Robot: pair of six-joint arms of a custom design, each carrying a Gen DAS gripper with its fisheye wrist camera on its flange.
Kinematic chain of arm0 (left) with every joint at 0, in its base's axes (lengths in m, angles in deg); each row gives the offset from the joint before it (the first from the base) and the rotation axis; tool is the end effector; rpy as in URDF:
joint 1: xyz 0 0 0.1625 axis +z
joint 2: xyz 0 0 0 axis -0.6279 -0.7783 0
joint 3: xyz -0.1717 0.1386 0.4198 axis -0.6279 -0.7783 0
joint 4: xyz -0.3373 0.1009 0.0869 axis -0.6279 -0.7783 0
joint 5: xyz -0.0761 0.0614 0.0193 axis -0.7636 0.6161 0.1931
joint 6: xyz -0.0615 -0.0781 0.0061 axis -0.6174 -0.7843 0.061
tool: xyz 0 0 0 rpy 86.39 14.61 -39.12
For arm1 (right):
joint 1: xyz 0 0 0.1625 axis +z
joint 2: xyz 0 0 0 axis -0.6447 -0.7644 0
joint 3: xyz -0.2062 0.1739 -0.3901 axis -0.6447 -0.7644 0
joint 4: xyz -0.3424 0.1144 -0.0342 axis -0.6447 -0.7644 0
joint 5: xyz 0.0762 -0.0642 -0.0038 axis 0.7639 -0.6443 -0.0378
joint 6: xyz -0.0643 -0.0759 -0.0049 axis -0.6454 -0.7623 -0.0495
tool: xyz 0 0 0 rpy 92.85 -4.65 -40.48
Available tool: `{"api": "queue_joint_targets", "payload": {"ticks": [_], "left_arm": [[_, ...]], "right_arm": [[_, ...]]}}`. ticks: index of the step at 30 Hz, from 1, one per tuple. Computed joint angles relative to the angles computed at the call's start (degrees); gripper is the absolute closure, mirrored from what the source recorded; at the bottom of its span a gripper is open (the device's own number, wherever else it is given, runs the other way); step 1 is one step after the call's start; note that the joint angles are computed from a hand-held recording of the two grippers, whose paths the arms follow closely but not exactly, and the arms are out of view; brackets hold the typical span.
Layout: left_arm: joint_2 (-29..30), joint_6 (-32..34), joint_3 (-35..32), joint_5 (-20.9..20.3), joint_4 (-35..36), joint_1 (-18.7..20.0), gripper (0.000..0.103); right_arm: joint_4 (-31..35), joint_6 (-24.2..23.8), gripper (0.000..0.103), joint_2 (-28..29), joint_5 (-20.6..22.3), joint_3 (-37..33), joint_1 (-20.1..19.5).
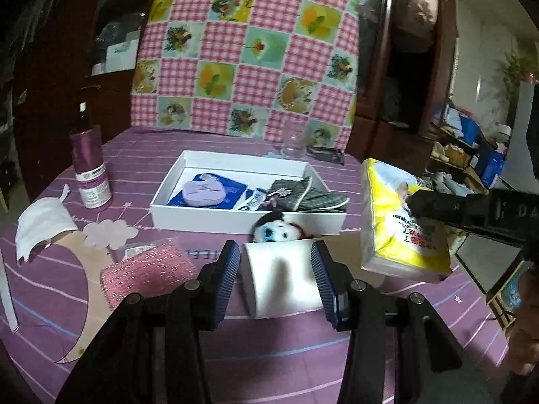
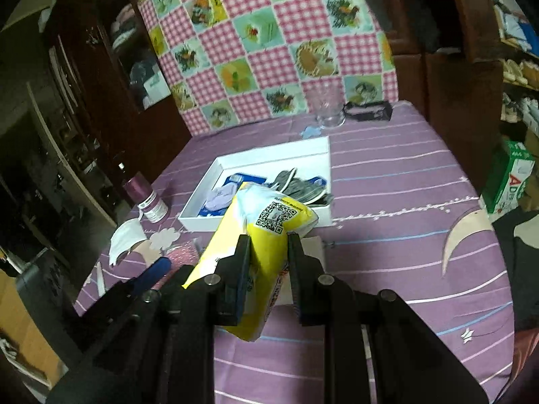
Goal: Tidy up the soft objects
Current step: 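Hold the yellow pack in the right gripper while the left gripper grasps the pink scrubber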
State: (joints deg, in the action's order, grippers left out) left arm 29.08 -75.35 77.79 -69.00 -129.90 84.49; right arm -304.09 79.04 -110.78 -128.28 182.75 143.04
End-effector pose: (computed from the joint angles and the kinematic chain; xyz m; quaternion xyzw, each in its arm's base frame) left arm -0.2383 -0.4928 0.0662 0.3802 0.8554 -0.3332 0.1127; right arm 0.1772 -0.4358 0.2571 -0.0118 -0.8588 0.4540 0.2369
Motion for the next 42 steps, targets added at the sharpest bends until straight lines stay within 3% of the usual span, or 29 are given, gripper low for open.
{"api": "queue_joint_targets", "payload": {"ticks": [6, 14, 17, 20, 24, 28, 32, 37, 39, 42], "left_arm": [[0.0, -1.4, -0.7, 5.7, -2.0, -0.1, 0.058], [-0.6, -4.2, -2.7, 10.6, -0.9, 0.8, 0.058], [-0.9, -6.2, -3.7, 12.6, 2.1, 1.1, 0.058], [-0.6, -6.5, -4.5, 16.0, 3.7, 0.9, 0.058], [-1.5, -9.5, -6.0, 18.5, 10.5, 1.4, 0.058], [-4.9, -15.4, -7.6, 14.8, 20.8, 3.9, 0.058], [-8.1, -21.0, -8.7, 9.6, 25.0, 7.0, 0.057], [-9.9, -27.0, -11.3, 2.1, 32.7, 10.9, 0.050], [-9.8, -28.1, -12.4, 0.4, 35.7, 11.5, 0.041], [-9.3, -28.4, -13.3, -0.5, 39.0, 11.7, 0.038]], "right_arm": [[6.4, 0.1, 0.079, 0.9, -0.9, -5.6, 1.9], [10.4, 0.5, 0.079, 2.9, 6.7, -10.0, -0.2], [9.8, 1.0, 0.079, 4.3, 7.8, -10.4, -1.0], [5.8, 0.9, 0.079, 5.1, 11.7, -8.4, -3.1], [5.4, 2.0, 0.078, 4.7, 11.9, -7.2, -4.6], [4.0, 2.9, 0.078, 3.9, 12.0, -5.7, -5.6], [3.3, 2.8, 0.078, 3.3, 12.4, -5.3, -5.5], [3.8, 2.4, 0.078, 3.1, 12.4, -5.2, -5.1], [4.2, 2.4, 0.078, 2.9, 12.5, -5.2, -5.0], [4.2, 2.6, 0.078, 2.8, 12.3, -5.1, -5.0]]}}
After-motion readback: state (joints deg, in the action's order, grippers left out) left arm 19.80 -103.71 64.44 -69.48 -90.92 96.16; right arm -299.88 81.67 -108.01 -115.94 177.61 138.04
